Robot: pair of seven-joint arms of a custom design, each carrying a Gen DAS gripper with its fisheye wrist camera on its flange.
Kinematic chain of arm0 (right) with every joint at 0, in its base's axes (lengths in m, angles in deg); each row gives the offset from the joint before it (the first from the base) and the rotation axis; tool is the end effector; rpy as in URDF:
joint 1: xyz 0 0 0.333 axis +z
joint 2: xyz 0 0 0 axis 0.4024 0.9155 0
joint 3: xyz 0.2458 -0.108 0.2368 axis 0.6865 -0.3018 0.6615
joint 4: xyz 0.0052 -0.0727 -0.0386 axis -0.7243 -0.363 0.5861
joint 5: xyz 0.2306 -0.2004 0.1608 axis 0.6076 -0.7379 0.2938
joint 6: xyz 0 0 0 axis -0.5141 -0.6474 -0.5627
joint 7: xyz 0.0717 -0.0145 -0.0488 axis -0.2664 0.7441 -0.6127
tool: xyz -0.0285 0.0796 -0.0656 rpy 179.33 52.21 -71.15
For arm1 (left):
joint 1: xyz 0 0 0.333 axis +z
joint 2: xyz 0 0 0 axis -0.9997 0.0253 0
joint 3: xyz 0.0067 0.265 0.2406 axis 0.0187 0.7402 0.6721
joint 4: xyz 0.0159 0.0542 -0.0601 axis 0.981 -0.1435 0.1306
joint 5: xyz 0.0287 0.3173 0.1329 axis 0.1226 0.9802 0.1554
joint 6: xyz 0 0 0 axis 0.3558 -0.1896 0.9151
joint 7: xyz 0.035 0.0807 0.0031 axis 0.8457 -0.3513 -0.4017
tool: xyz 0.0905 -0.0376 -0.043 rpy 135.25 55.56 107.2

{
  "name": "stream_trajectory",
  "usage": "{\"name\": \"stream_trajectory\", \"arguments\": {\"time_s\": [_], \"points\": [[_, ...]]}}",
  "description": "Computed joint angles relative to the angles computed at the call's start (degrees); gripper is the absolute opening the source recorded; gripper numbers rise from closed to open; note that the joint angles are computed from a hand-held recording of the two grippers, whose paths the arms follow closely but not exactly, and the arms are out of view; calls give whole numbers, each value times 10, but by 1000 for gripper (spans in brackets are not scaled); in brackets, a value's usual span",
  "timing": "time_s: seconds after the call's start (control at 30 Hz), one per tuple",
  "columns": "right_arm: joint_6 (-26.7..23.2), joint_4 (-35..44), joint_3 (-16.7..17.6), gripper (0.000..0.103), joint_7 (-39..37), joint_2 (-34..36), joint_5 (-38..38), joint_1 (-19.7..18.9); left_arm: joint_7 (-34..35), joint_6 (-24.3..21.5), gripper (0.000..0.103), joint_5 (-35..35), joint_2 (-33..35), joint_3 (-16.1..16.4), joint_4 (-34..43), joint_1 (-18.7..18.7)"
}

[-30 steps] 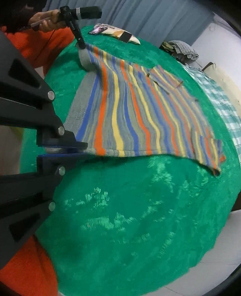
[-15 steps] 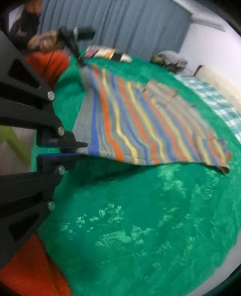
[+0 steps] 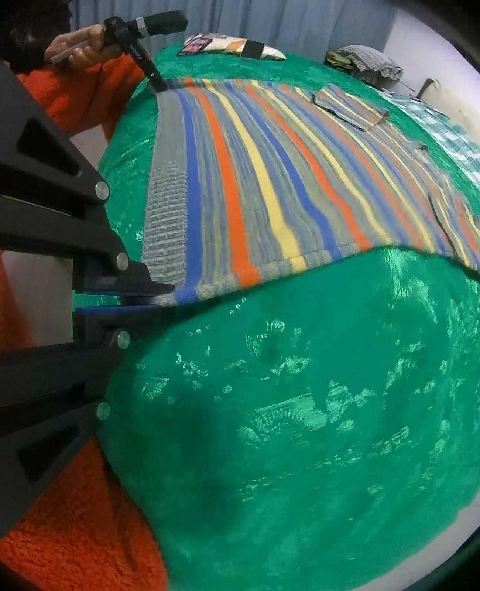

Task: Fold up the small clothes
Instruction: 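Hold the hem with both grippers and pull the sweater straight, then open both grippers and release the smoothed sweater hem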

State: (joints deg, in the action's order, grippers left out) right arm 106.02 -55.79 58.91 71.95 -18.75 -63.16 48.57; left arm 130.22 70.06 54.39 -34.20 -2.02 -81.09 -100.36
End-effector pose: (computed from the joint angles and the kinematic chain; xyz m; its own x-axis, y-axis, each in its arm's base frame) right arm 0.5938 0.3584 0.4318 -0.0408 -0.9513 -0.3055 -0.9930 0.0726 -0.0933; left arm 0.5420 -0.2311 0.4391 0.1033 -0.9694 0.2228 -0.9773 -0.1406 -0.1587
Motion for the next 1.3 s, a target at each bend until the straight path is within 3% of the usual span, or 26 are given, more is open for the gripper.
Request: {"name": "stream_trajectory", "arguments": {"time_s": [0.3, 1.17, 1.3], "points": [[-13, 19, -14, 3, 29, 11, -48, 25, -49, 21, 4, 55, 12, 7, -1, -20], [21, -18, -7, 3, 30, -6, -34, 11, -75, 27, 6, 86, 24, 7, 5, -30], [20, -18, -8, 7, 32, -9, -38, 13, -79, 26, 9, 87, 20, 7, 2, -31]]}}
